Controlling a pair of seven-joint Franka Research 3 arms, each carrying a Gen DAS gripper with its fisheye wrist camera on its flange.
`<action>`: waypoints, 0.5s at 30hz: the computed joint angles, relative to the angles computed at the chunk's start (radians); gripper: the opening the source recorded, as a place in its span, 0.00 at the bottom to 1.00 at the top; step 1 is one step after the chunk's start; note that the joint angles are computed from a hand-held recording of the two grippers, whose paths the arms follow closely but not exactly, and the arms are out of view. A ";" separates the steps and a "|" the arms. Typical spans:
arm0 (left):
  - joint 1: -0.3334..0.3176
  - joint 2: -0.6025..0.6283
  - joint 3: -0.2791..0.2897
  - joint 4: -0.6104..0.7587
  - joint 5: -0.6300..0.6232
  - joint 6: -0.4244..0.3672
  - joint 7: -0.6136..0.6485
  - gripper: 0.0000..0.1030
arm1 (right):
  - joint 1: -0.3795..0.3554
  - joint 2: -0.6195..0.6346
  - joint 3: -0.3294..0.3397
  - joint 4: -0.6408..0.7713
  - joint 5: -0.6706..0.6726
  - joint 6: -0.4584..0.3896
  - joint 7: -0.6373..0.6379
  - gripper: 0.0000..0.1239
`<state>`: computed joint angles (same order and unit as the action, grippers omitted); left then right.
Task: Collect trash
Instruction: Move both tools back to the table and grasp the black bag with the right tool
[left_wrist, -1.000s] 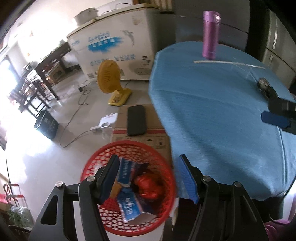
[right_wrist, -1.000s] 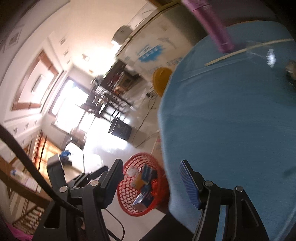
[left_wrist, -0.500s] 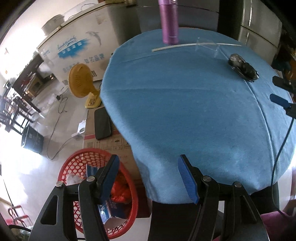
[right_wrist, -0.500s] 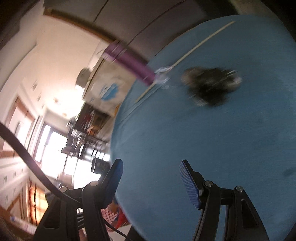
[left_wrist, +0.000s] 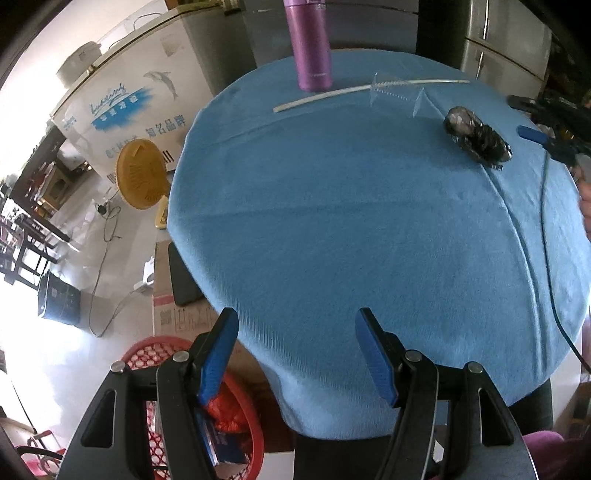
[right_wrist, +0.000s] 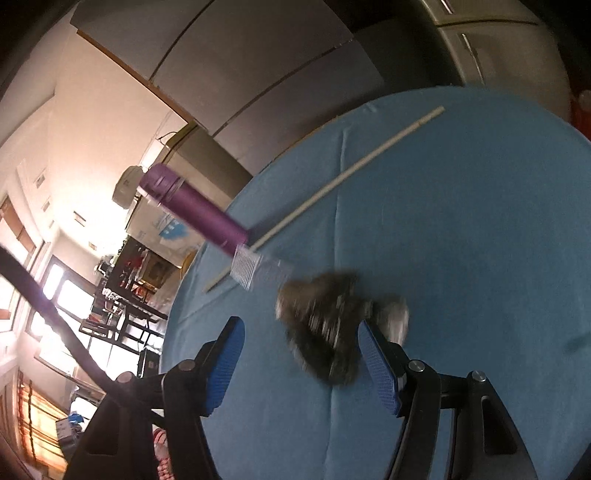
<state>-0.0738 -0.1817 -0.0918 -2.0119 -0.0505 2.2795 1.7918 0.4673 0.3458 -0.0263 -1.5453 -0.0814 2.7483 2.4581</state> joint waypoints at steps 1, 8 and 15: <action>-0.001 0.015 0.000 0.019 -0.001 -0.001 0.002 0.65 | -0.017 0.028 0.007 0.042 0.013 -0.027 -0.032 0.58; -0.006 0.137 -0.019 0.200 -0.070 -0.072 0.038 0.65 | -0.102 0.190 0.082 0.241 0.202 -0.148 -0.238 0.58; -0.002 0.295 -0.063 0.453 -0.151 -0.143 0.006 0.65 | -0.012 0.206 0.034 0.263 0.131 -0.225 -0.314 0.58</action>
